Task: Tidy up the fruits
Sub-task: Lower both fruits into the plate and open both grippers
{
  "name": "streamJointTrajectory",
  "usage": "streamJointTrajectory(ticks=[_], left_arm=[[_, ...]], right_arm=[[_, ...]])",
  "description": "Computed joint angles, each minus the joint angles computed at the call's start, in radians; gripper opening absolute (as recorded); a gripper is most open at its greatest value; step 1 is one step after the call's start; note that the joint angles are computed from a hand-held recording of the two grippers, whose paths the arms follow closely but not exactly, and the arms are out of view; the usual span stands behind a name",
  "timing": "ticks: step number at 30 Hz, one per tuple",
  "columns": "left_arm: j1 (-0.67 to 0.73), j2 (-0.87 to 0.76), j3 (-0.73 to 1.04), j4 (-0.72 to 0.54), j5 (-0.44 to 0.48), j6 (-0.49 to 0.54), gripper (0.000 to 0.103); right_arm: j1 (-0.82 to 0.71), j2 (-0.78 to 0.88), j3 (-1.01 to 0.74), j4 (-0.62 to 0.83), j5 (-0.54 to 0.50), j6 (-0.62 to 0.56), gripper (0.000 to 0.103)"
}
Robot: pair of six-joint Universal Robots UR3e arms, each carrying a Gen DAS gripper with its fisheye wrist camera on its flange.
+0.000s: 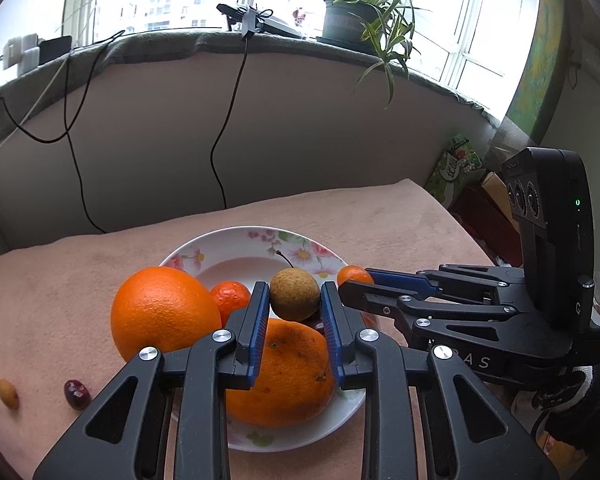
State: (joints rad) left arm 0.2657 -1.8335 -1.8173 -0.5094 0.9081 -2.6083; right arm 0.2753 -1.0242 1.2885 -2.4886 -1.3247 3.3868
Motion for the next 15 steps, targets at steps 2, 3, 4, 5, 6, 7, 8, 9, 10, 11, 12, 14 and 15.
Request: streamJointTrajectory(ticks=[2,3,4,5,6,7,8,9,10,11,12,14,15], left_arm=[[-0.001,-0.003,0.003,-0.001,0.006,-0.001,0.025],[-0.002,-0.003,0.005,-0.002,0.009,-0.001,0.025],[-0.002,-0.004,0.007,-0.004,0.01,0.001,0.025],[-0.003,-0.004,0.009,-0.008,0.012,0.002,0.025],[-0.004,-0.006,0.011,-0.008,0.014,0.001,0.026],[-0.005,-0.008,0.014,-0.007,0.016,0.0,0.03],[-0.005,-0.008,0.014,-0.005,0.015,-0.002,0.032],[-0.004,-0.008,0.013,-0.003,0.013,-0.004,0.032],[-0.003,-0.007,0.011,-0.001,0.011,-0.004,0.032],[-0.002,-0.006,0.011,0.0,0.011,-0.005,0.032],[-0.001,-0.005,0.009,0.003,0.011,-0.006,0.032],[0.002,0.001,0.002,0.008,0.009,-0.008,0.032],[0.006,0.004,-0.001,0.009,0.007,-0.008,0.032]], right_arm=[[-0.001,0.001,-0.002,0.001,0.003,-0.001,0.024],[0.001,0.004,-0.008,0.004,0.0,-0.003,0.024],[0.001,0.006,-0.012,0.009,-0.002,-0.006,0.024],[0.002,0.008,-0.017,0.015,0.0,-0.008,0.024],[0.001,0.009,-0.017,0.017,0.001,-0.008,0.024],[0.002,0.009,-0.018,0.018,0.001,-0.009,0.024],[0.003,0.011,-0.021,0.021,-0.001,-0.01,0.024],[0.006,0.012,-0.023,0.023,-0.007,-0.011,0.024],[0.007,0.013,-0.026,0.023,-0.009,-0.012,0.024],[0.007,0.013,-0.027,0.023,-0.008,-0.013,0.024],[0.008,0.014,-0.029,0.024,-0.009,-0.014,0.025],[0.013,0.015,-0.035,0.026,-0.019,-0.017,0.025],[0.016,0.014,-0.035,0.025,-0.025,-0.017,0.026]])
